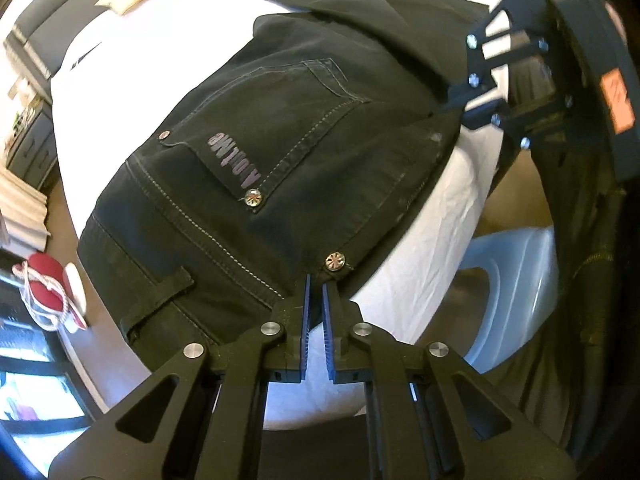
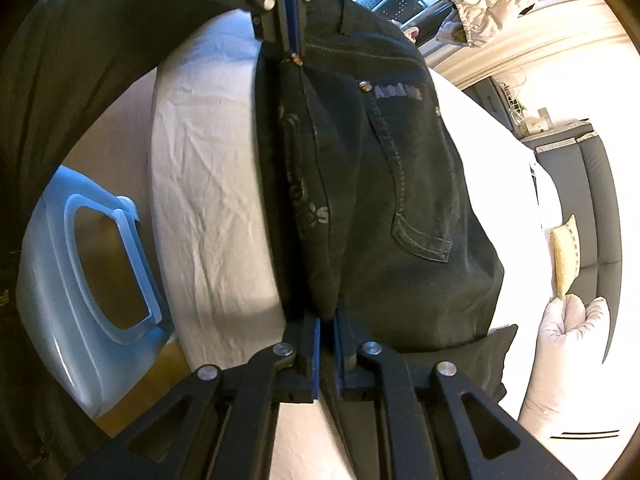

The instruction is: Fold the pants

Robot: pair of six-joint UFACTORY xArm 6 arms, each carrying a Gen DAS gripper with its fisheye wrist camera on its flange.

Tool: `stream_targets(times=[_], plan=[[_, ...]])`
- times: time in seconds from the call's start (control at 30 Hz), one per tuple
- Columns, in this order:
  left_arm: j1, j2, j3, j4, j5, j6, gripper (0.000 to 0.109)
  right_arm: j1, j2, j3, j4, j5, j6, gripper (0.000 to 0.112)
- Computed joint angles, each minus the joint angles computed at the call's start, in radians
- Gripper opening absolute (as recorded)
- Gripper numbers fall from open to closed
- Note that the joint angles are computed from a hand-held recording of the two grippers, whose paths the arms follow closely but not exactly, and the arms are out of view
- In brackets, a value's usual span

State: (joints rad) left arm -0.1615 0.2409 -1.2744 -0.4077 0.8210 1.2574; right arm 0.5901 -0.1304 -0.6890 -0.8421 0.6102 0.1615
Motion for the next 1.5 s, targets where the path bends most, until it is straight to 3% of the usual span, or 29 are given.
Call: stream_targets(times=[0.27,0.47,0.6,0.67,0.73,0.8,0.87,0.93,1.07,1.17,1.33,1.4,1.5], plan=[[0.058,0.018,-0.141,0.098,0.173,-0.131,0.01,0.004,-0.005,0.018,-0.024,-0.005,0.075,0.01],[0.044,0.061,-0.269,-0.133,0.243,-0.174,0.01,0.022,0.014,0.005,-0.046,0.015,0.123,0.01],[-0.053,0.154,-0.328,-0.211,0.191,-0.233,0.01,0.026,0.01,0.011,-0.057,0.015,0.178,0.01],[-0.086,0.23,-0.387,-0.182,0.179,-0.312,0.01,0.024,0.005,0.015,-0.063,0.009,0.213,0.01],[-0.122,0.33,-0.454,-0.075,0.172,-0.414,0.01,0.021,-0.002,0.022,-0.074,0.001,0.259,0.011],[-0.12,0.365,-0.479,-0.103,0.165,-0.436,0.01,0.02,-0.014,0.03,-0.065,0.007,0.285,0.012],[-0.105,0.394,-0.528,-0.133,0.218,-0.467,0.01,0.012,-0.049,0.051,-0.032,0.0,0.296,0.023],[-0.102,0.406,-0.547,-0.136,0.231,-0.485,0.01,-0.022,-0.116,0.093,0.095,-0.051,0.241,0.069],[-0.1,0.396,-0.511,-0.161,0.195,-0.499,0.01,-0.135,-0.258,0.161,0.348,-0.163,0.146,0.072],[-0.093,0.408,-0.52,-0.182,0.193,-0.517,0.01,-0.308,-0.284,0.134,0.557,-0.254,0.103,0.072],[-0.078,0.378,-0.46,-0.207,0.163,-0.508,0.01,-0.544,-0.096,-0.071,0.648,-0.316,0.224,0.071],[-0.064,0.361,-0.435,-0.214,0.16,-0.495,0.01,-0.605,0.028,-0.21,0.617,-0.266,0.34,0.071],[-0.07,0.346,-0.405,-0.214,0.145,-0.506,0.01,-0.649,0.238,-0.451,0.623,-0.162,0.406,0.071]])
